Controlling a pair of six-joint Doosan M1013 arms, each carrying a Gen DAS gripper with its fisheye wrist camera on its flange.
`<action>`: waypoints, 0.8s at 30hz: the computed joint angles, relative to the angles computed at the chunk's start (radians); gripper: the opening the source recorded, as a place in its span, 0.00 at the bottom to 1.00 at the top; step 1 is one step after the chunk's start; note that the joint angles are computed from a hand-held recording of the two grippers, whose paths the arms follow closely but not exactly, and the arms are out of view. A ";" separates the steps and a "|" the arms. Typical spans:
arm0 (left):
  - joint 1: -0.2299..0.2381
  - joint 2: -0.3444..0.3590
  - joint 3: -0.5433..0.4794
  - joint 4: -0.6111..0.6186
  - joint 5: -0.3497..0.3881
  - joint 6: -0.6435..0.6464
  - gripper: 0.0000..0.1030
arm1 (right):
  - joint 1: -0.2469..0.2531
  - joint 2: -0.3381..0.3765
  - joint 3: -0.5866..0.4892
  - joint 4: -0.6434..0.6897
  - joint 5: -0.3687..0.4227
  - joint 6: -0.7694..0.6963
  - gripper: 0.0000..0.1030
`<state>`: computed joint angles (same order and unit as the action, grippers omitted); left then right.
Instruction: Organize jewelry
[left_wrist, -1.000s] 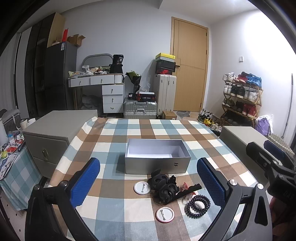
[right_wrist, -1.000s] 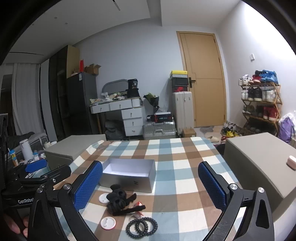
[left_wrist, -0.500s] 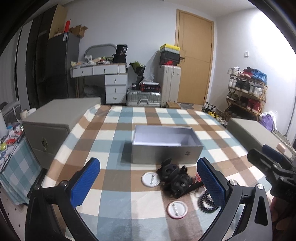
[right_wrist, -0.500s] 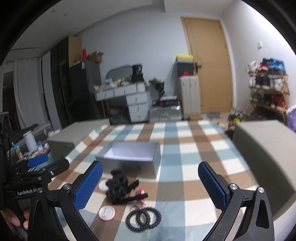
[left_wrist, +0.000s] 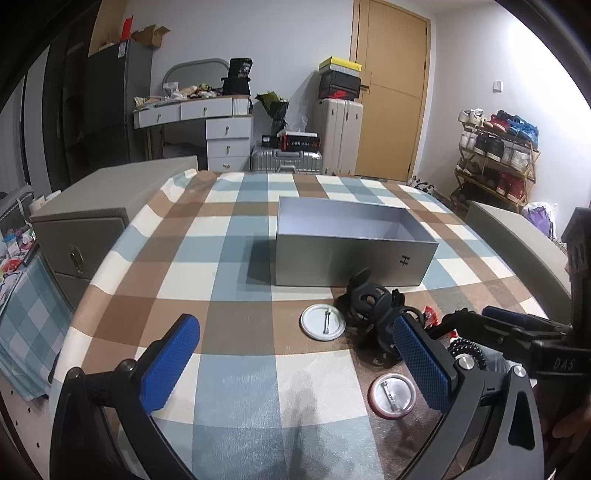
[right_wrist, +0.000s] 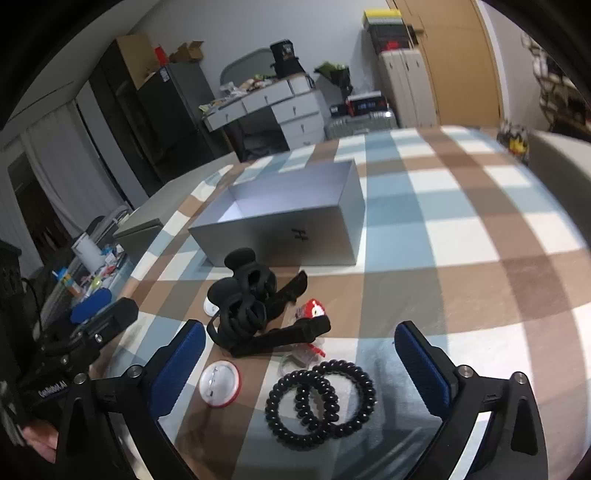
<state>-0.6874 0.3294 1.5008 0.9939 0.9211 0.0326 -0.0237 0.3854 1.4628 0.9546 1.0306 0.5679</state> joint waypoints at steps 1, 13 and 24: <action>0.002 0.000 0.000 -0.006 -0.005 0.003 0.99 | 0.001 0.003 -0.006 -0.005 0.008 0.010 0.92; 0.021 0.009 -0.006 -0.033 -0.028 0.040 0.99 | 0.014 0.021 -0.029 -0.029 0.026 0.023 0.60; 0.028 0.010 -0.010 -0.048 -0.025 0.028 0.99 | -0.001 0.046 -0.048 0.010 0.098 0.050 0.34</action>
